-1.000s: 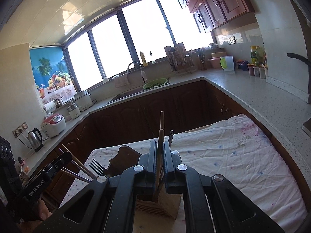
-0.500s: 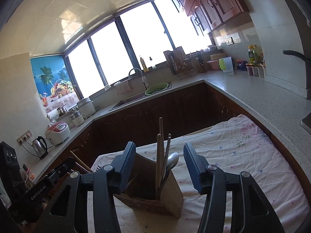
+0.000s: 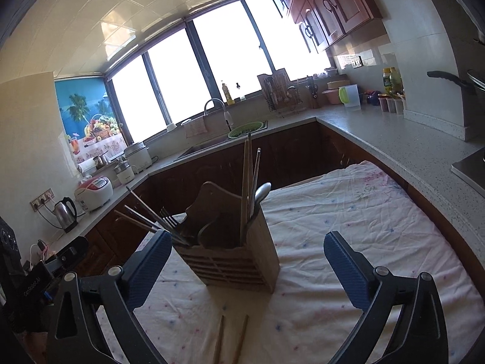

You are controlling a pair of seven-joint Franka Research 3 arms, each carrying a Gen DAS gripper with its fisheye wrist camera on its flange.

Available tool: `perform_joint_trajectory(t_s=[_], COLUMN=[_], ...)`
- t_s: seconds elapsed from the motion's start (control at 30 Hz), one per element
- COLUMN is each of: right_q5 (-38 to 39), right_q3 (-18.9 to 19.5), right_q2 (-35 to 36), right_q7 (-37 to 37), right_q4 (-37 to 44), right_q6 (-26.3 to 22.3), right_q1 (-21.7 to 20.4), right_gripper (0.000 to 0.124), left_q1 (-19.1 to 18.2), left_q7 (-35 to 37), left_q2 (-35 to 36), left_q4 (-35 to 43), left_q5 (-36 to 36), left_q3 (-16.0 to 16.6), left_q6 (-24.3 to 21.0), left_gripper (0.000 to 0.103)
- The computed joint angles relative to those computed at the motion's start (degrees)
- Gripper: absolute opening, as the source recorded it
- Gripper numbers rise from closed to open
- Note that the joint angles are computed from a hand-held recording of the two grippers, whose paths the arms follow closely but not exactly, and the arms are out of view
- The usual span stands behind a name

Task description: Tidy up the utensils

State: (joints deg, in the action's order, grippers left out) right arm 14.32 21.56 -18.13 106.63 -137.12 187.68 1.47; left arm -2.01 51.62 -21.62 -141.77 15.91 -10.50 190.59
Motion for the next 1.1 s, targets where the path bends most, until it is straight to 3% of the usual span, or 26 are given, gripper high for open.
perform_joint_trajectory(t_s=[0.1,0.2,0.37,0.67,0.8,0.87,0.93,1.1], right_q5=[-0.2,-0.6,-0.7,-1.3,-2.4,-3.1,-4.1,-6.3], right_q3=[0.4,0.6,1.8,3.6,3.3,3.9,6.2,17.6], right_q2=[-2.6,-5.7,-11.5,-19.0,-21.7,-23.8,-27.0,-37.5], right_q7=[0.0,0.3,1.8,4.6,5.4,6.3,7.7,14.2], right_q4=[-3.4,-7.0,-13.0,-18.9,-19.8,-20.3,-21.3,-25.7], right_q6=[-1.2,-2.0,-1.9,-3.9,-5.7,-6.4,-6.1,-4.1], right_q1=[1.2,2.6,4.3,6.0,6.2,5.5,3.3,-5.9], right_gripper=[0.102,0.102,0.102,0.102,0.102,0.102,0.103,0.103], left_q1=[2.8,1.0,2.0,-0.2,-1.2,0.5,2.9,8.6], left_q7=[-0.9,-1.5,-2.5,-3.2,-3.5,-4.0,-4.9,-8.7], left_q2=[-3.5,-6.4,-12.5,-20.7,-24.3,-27.2,-30.2,-36.8], left_q4=[-3.9,-7.2,-12.8,-18.6,-19.9,-21.1,-22.1,-26.6], left_q5=[-0.3,-0.4,0.0,1.4,1.7,2.1,2.7,3.1], left_q3=[-2.4,-0.7,-2.3,-2.8,-2.4,-4.0,-6.8,-14.3], left_q6=[-0.6,-1.5,-3.4,-7.8,-8.0,-7.0,-6.7,-3.0], left_gripper=[0.088,0.089,0.090,0.093,0.103,0.103,0.103,0.103])
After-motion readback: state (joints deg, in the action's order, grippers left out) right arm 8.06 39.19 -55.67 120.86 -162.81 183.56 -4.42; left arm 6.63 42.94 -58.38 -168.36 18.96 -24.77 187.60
